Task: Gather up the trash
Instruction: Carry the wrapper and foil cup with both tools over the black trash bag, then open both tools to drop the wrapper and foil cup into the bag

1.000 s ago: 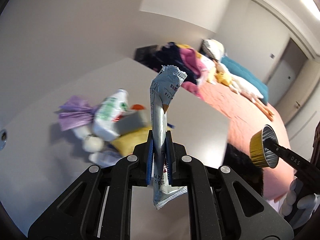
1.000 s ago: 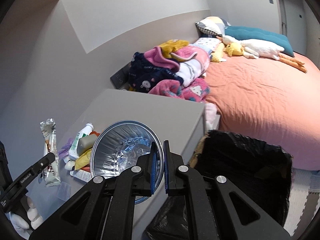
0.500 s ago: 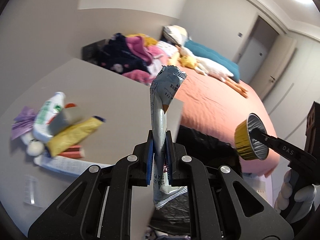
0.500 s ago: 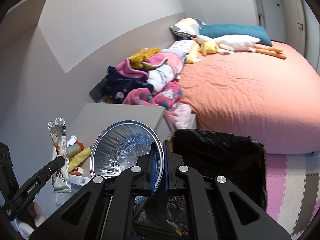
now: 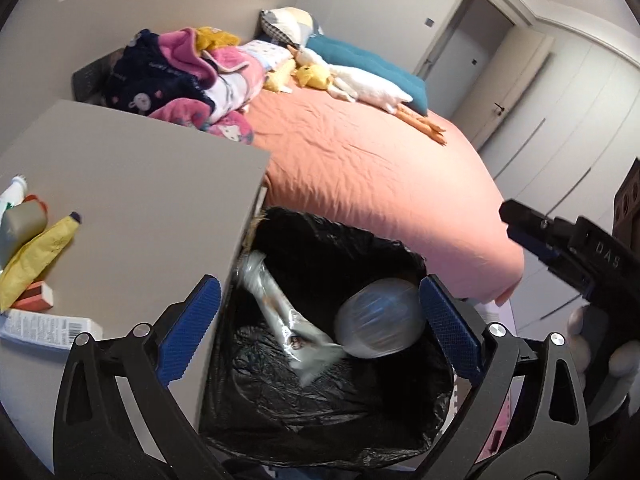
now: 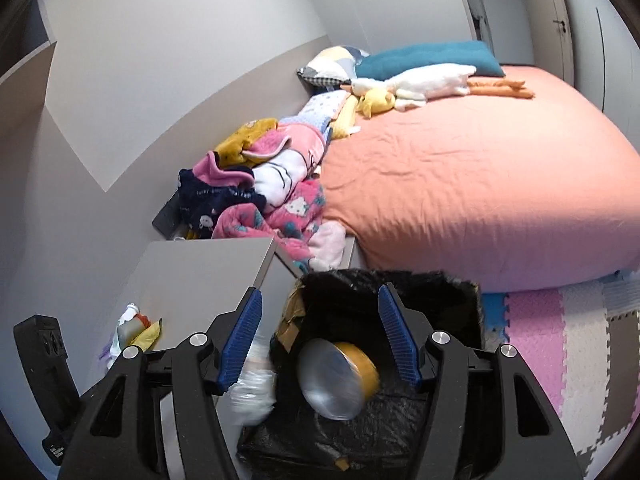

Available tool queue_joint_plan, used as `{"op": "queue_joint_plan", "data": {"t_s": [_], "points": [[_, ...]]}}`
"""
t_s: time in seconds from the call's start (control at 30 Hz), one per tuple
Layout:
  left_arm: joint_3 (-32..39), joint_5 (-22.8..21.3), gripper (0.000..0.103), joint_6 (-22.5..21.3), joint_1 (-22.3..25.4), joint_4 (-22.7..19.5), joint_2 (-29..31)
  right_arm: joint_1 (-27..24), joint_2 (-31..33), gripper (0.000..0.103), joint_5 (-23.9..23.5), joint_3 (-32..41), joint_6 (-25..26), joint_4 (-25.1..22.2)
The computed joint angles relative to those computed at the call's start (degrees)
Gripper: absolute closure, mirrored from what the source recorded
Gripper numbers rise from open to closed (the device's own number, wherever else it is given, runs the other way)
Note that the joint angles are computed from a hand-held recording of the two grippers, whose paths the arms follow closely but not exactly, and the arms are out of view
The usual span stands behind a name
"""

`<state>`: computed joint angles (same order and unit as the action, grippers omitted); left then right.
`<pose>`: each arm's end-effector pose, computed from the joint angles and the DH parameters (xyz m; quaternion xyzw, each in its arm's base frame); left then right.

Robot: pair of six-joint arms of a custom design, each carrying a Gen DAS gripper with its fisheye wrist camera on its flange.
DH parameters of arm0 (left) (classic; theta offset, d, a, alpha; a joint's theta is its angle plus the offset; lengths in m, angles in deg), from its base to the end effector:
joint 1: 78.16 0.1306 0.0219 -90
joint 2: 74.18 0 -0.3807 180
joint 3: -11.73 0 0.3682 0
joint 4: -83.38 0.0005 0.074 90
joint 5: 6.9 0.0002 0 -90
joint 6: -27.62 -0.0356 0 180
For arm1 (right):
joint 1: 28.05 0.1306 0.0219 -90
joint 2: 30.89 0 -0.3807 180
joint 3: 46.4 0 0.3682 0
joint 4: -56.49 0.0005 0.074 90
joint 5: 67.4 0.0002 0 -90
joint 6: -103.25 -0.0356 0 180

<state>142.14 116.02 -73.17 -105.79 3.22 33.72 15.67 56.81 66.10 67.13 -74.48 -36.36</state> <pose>0.4643 -0.2655 0.5460 0.3776 0.8438 -0.3083 0.2244 0.2896 0.2424 0.5794 0.4095 0.8162 0.0194 0.4071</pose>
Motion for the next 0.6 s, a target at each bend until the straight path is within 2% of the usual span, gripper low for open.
{"op": "queue_joint_plan", "data": {"t_s": [0.17,0.4,0.6], "points": [[-0.5,0.1,0.007,-0.3,-0.6,1.8,-0.5,-0.1,-0.7,0.041,1.2,-0.9,0.6,0.6],[-1.1,-0.1,0.007,-1.2,-0.5,2.2,-1.2,-0.5,-0.5,0.041,1.2,-1.0,2.8,2.7],[-1.4,-0.5,0.007,-0.6,1.1,3.0,-1.7,-0.5,0.3,0.038,0.7,-0.4,6.7,5.7]]}}
